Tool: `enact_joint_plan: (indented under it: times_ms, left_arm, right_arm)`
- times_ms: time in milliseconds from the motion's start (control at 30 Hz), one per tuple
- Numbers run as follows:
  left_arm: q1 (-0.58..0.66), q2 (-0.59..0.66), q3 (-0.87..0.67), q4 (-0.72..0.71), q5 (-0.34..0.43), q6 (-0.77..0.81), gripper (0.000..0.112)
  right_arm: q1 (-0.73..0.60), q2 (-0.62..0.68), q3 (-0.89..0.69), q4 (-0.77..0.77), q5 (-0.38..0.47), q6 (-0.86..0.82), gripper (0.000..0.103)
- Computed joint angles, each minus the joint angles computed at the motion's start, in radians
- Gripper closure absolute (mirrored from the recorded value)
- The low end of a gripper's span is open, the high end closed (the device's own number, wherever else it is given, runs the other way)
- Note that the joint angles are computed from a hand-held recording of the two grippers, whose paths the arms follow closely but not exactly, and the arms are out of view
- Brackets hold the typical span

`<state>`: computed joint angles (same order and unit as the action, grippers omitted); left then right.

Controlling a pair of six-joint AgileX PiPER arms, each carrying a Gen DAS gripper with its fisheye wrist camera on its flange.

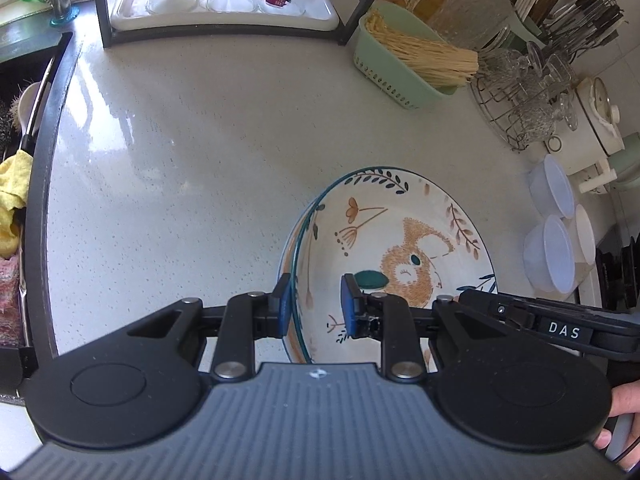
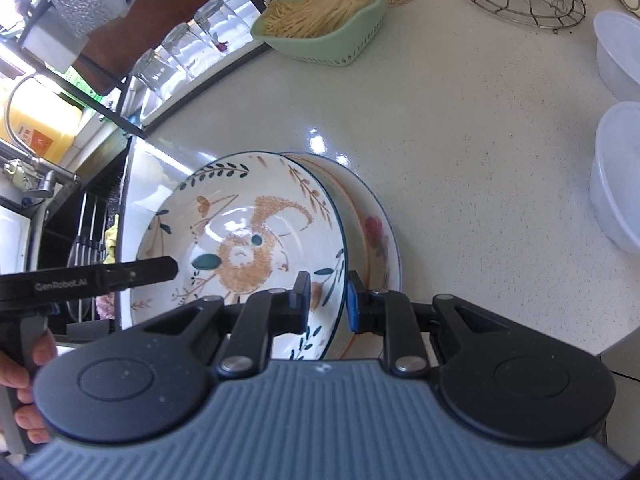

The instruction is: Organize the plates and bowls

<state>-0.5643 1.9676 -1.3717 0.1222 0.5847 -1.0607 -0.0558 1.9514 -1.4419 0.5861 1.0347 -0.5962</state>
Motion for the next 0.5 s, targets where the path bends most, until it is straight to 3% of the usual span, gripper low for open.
enact_joint_plan:
  times_ms: [333,500]
  left_arm:
    - [0.001,0.020,-0.041,-0.009,0.074,-0.010,0.084]
    - [0.011,0.009,-0.024,-0.033,0.058,0.007,0.084]
  right_arm:
    - [0.005,0.014,0.002,0.014,-0.007,0.013,0.080]
    - [-0.003,0.009,0.012,0.028,-0.015,0.005,0.080]
